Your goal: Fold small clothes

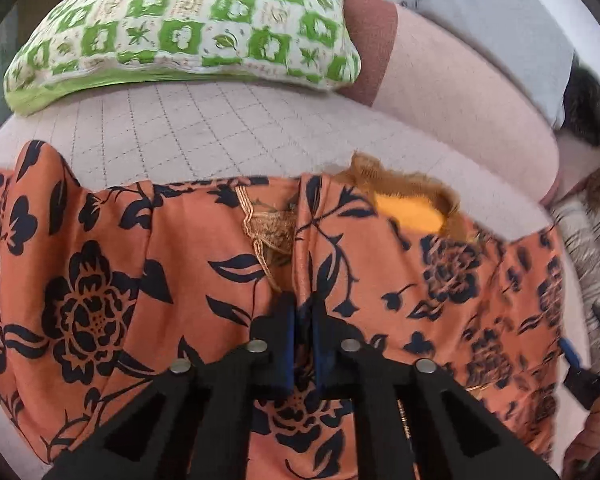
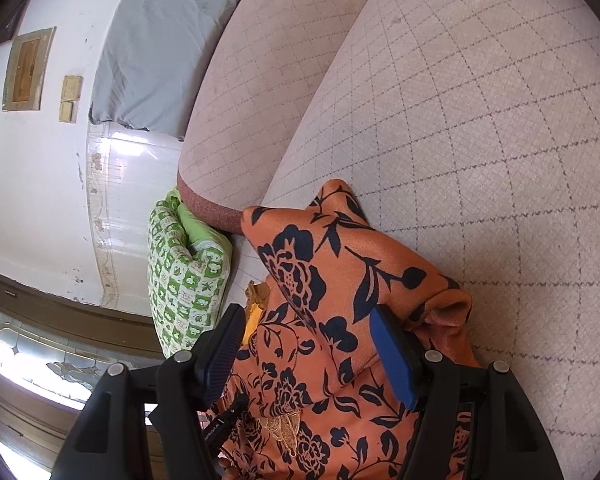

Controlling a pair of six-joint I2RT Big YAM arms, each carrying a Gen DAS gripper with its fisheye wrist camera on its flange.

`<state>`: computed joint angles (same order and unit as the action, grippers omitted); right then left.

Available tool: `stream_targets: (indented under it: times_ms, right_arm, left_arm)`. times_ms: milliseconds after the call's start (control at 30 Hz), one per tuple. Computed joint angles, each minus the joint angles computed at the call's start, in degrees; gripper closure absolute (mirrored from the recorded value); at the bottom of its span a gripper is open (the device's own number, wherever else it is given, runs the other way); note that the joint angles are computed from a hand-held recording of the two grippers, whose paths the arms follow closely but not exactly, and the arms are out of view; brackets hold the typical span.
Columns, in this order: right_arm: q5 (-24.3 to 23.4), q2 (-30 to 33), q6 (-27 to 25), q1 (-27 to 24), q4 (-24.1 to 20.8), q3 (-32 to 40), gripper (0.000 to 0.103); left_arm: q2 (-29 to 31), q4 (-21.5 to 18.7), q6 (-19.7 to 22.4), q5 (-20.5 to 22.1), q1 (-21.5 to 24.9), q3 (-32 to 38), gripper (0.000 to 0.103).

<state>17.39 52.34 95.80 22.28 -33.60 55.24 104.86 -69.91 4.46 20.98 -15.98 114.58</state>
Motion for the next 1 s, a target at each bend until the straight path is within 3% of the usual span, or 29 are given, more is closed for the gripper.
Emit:
stream_targets:
  times_ms: [167, 367, 567, 700, 767, 867, 933, 967, 1000]
  right_arm:
    - [3.52, -1.32, -0.82, 0.48, -2.77, 1.29, 0.035]
    - [6.12, -2.24, 0.30, 1.28, -6.00, 1.94, 0.035]
    - [8.08, -3.07, 0.08, 1.48, -7.72, 2.00, 0.035]
    - [6.87, -2.32, -1.63, 0.52, -6.81, 2.13, 0.035]
    - [5.91, -1.09, -3.47, 0.08, -5.83, 2.67, 0.035]
    - [1.89, 1.29, -7.93, -1.25, -2.58, 3.21, 0.035]
    - [-8.75, 3.26, -10.42, -4.10, 2.72, 1.90, 0.035]
    - [-13.78, 4.48, -9.82, -5.23, 3.58, 1.48, 0.035]
    - [-17.82, 6.35, -8.24, -6.02, 1.56, 1.65, 0.038]
  left_arm:
    - [-3.05, 1.73, -1.55, 6.32, 1.23, -1.46, 0.098]
    - [-7.22, 5.07, -1.59, 9.67, 3.13, -3.48, 0.098]
    - [-6.49, 3.03, -0.32, 3.35, 6.60, -3.14, 0.098]
    - [-4.87, 1.40, 2.12, -6.13, 6.77, -2.09, 0.098]
    - [-3.32, -0.25, 2.64, -8.34, 6.24, -0.94, 0.098]
    - [-2.33, -2.04, 4.45, -12.60, 4.82, -0.54, 0.098]
    - [-1.80, -3.18, 3.99, -12.81, 4.69, 0.33, 0.095]
    - [-1.26, -4.41, 2.94, -11.76, 5.06, 1.52, 0.086]
    - [-0.66, -5.44, 1.92, -10.48, 5.49, 2.81, 0.074]
